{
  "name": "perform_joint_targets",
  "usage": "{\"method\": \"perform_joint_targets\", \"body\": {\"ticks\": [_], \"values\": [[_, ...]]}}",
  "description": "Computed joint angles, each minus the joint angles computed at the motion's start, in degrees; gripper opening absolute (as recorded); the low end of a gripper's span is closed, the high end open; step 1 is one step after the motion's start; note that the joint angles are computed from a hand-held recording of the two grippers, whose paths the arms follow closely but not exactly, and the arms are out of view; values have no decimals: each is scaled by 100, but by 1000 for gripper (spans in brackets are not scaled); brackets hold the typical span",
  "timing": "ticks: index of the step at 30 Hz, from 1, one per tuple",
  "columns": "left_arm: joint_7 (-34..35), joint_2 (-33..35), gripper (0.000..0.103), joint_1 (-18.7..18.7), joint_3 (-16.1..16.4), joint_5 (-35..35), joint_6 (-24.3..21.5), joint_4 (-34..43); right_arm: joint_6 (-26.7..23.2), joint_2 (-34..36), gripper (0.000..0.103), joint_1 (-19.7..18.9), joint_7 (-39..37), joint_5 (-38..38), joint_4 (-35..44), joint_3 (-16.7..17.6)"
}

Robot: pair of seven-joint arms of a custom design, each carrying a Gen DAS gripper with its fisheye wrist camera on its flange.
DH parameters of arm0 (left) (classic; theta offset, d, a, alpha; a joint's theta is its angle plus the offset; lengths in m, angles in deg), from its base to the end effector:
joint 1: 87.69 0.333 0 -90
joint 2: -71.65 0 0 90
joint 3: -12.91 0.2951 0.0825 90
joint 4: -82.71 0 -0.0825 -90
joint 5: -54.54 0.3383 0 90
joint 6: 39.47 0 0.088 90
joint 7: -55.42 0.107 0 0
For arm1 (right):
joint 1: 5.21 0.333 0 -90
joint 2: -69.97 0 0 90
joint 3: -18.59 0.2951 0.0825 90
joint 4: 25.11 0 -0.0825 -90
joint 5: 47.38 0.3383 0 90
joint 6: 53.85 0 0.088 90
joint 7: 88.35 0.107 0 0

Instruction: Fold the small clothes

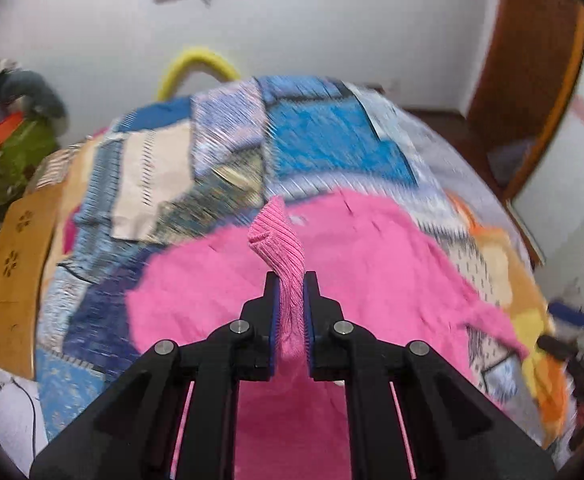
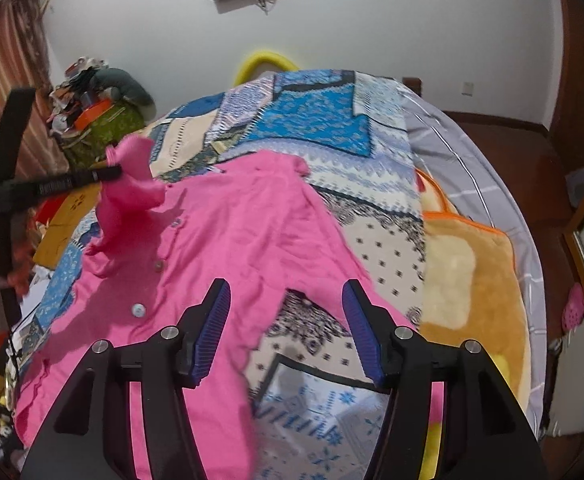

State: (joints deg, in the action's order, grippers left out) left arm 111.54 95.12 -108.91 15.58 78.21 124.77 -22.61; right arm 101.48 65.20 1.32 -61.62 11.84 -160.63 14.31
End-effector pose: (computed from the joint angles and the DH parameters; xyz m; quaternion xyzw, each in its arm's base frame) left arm 0.5979 -0.2278 0.3833 -0.6336 0.7041 -0.2419 0.2104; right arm 0.4819 -0.0117 0.4015 -0.7455 0.5662 -0.1029 0.3361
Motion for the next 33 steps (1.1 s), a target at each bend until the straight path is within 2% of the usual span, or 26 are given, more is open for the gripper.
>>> {"method": "perform_joint_targets", "body": {"ticks": [3, 11, 14, 16, 19, 23, 30, 33], "values": [[361, 237, 10, 28, -242, -178, -240, 146, -12, 44, 54, -63, 37, -52, -6, -40], [1027, 306, 11, 154, -533, -793, -482, 95, 16, 169, 55, -250, 225, -236, 26, -67], [1142, 172, 23, 182, -491, -881, -487, 5, 78, 178, 57, -319, 309, -333, 25, -71], [997, 10, 41, 131, -344, -784, -352, -156, 146, 174, 60, -355, 341, -383, 26, -78], [625, -323, 57, 99, -97, -542, -15, -509, 184, 173, 60, -423, 440, -503, 46, -115], [207, -589, 60, 175, 80, -184, 121, -735, 278, 199, 60, -517, 633, -719, 62, -162], [-184, -495, 61, 535, 65, 97, -283, -674, 322, 283, 60, -728, 1045, -1160, 39, -241], [-124, -333, 61, 710, -22, 17, -514, -636, 307, 352, 60, -833, 1268, -1469, 2, -255]]}}
